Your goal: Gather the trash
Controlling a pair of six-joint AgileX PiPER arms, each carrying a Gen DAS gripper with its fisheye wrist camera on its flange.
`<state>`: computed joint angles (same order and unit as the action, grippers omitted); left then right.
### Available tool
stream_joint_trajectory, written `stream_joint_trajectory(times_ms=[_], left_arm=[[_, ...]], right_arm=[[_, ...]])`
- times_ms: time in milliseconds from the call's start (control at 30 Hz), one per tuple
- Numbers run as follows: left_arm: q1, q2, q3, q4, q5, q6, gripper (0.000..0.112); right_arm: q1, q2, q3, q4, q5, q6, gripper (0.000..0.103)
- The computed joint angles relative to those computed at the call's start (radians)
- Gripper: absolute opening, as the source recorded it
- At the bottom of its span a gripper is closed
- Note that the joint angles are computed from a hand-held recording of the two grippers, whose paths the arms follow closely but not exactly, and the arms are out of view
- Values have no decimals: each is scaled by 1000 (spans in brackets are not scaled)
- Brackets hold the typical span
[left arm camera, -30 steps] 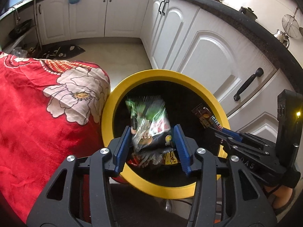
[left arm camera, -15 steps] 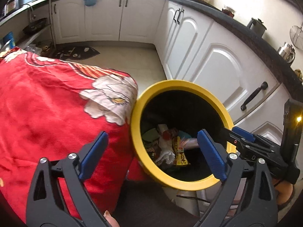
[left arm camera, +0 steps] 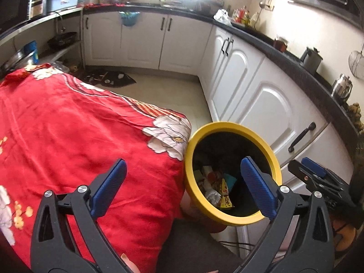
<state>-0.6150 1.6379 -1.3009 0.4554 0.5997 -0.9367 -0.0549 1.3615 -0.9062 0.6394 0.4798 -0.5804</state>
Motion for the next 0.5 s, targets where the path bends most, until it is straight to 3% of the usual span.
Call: stream_joint_trajectory(times_ms=[67,233,400,500], left_arm=[[-6,-28,23,28,2,-31,92],[-49,-103,85,152,34,-152,92],[-107,-162,129,278,81,-278,92],[-144,-196,159,349,113,-350,92]], right_arm=[[16,-52,30,-9,-21,13,88],[69,-158,96,-46,-73,51,92],[181,-276,193,-232,-214,226,96],[215,-324,242,-256,-268,262,97]])
